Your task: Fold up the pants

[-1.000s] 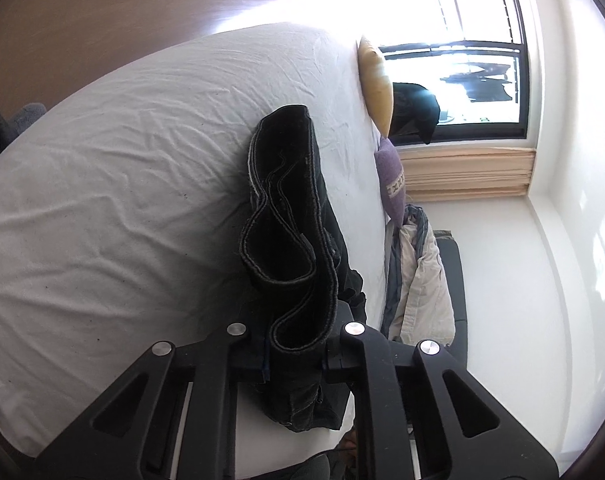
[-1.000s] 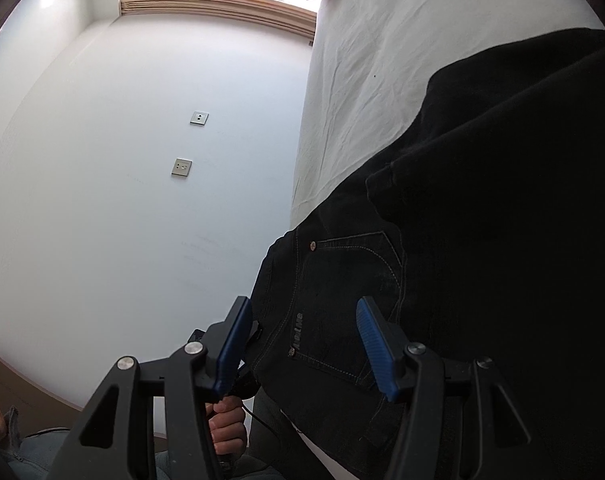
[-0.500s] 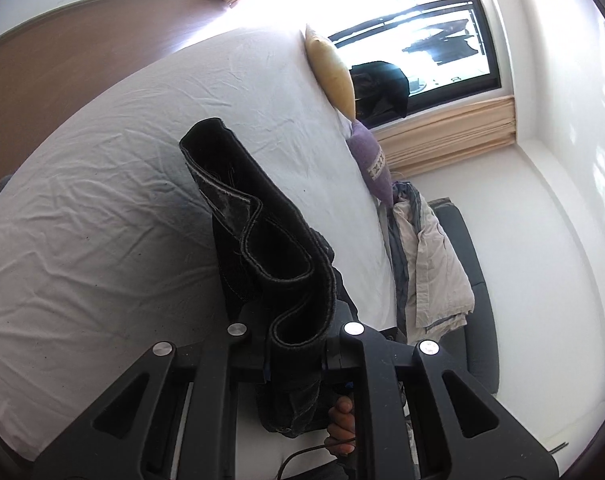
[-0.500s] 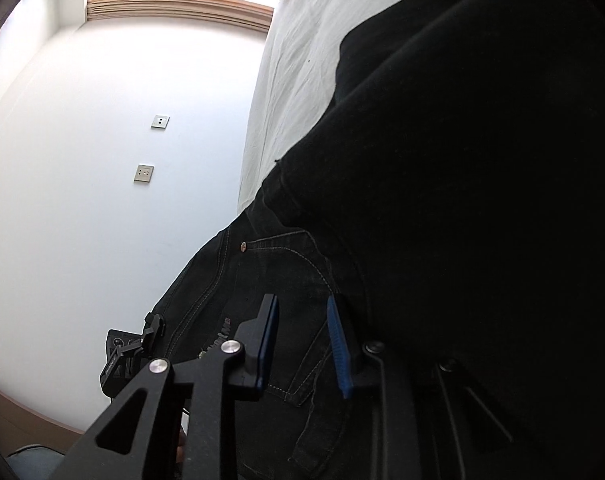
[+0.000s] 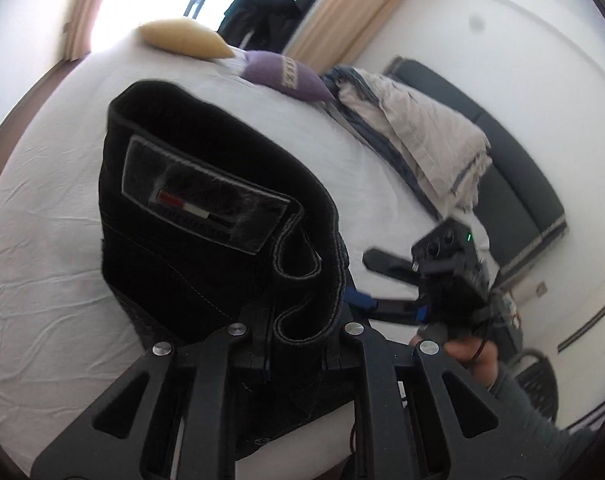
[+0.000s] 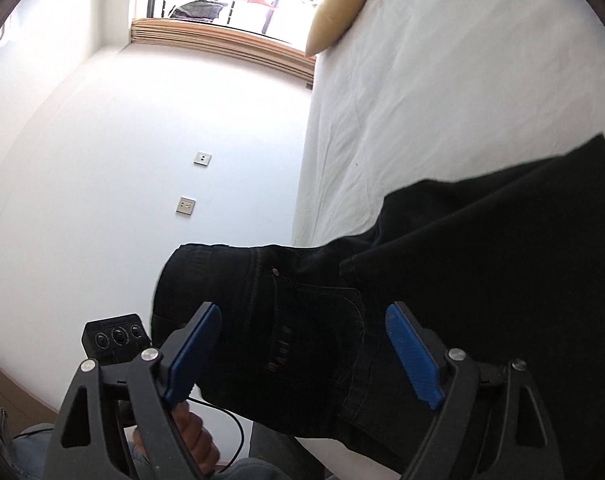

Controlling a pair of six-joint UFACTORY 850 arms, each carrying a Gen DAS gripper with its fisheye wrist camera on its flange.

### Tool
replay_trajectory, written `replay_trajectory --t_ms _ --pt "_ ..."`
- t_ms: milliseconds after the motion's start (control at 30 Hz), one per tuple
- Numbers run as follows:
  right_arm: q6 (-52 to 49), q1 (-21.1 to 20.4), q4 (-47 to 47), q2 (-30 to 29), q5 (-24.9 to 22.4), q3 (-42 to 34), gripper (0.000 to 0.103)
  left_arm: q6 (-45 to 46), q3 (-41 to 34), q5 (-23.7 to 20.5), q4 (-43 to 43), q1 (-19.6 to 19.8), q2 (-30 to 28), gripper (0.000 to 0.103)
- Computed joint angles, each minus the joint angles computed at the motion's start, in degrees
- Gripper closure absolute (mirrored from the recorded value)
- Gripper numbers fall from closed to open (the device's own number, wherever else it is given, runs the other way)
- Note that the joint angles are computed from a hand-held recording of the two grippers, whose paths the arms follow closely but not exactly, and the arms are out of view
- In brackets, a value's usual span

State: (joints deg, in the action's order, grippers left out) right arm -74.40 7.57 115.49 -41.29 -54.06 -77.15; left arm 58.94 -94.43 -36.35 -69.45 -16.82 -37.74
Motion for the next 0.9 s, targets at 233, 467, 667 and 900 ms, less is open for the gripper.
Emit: replay_trajectory --t_ms 233,467,667,900 --pt "0.95 -1.50 -5.32 1.91 -0.53 1.46 0.008 -0.48 0.47 5.05 13.46 -8.02 -1.84 0.090" --pt "8.78 0.24 -14.27 -0.03 6.38 -2.74 0.009 2.32 4.30 14.05 20.69 -12.77 0.14 0.090" --pt "20.78 1.79 -29.91 -1.05 15.36 -7.07 0.067 5.55 7.07 19.30 22.55 -14.48 0.76 0.090" --pt "22.30 1.88 -36.15 1.00 20.17 -6.14 0.086 6.80 6.55 20.61 23.59 -16.13 -0.24 0.090"
